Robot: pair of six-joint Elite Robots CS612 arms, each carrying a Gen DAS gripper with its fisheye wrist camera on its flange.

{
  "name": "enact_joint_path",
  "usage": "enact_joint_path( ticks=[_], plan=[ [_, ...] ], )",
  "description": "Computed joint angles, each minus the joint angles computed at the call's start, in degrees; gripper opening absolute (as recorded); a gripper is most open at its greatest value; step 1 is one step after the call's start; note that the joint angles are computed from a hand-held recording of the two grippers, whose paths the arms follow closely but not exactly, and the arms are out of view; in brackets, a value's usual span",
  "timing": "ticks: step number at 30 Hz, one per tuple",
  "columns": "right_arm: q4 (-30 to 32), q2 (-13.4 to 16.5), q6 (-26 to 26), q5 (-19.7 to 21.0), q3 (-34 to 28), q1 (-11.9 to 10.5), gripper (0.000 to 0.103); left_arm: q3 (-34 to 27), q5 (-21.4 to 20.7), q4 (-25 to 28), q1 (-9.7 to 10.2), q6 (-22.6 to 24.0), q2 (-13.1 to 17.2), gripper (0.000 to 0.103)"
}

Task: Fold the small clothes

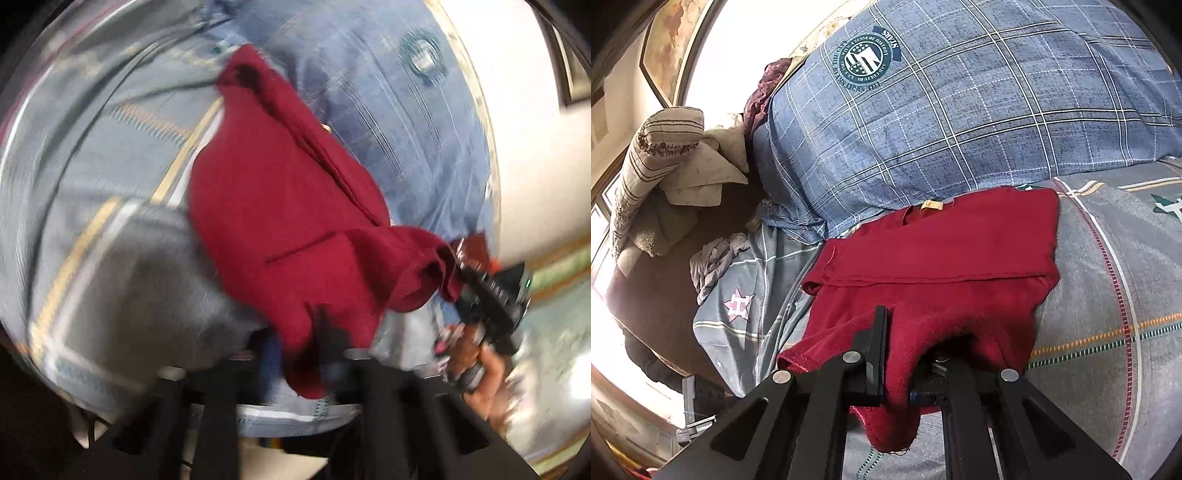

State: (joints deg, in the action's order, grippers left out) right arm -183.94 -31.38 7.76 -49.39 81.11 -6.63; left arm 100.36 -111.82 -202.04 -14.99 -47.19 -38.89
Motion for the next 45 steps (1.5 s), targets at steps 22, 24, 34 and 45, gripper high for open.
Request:
enact_joint_path(
  ticks=[22, 24, 34, 45],
  plan=[
    [14.2, 11.4, 8.5, -9.8, -26.0, 1.4, 0.008, -32.8, 6.0, 18.6, 4.06, 5.4, 10.8, 0.013],
    [19.2, 13.2, 8.3, -10.5, -29.8, 1.5, 0.017, -36.4, 4.5, 21.7, 4.5, 4.8, 12.9, 0.024],
    [8.0, 9.2, 5.0, -14.4, -21.3, 0.7, 0.061, -37.3, 9.6, 11.7, 4.43, 2.8, 14.4, 0.084],
    [37.8, 23.0, 3.6, -24.9, -50.8, 4.5, 0.054, -43.2, 19.8, 38.2, 3.58, 4.8, 16.1, 0.082]
  ],
)
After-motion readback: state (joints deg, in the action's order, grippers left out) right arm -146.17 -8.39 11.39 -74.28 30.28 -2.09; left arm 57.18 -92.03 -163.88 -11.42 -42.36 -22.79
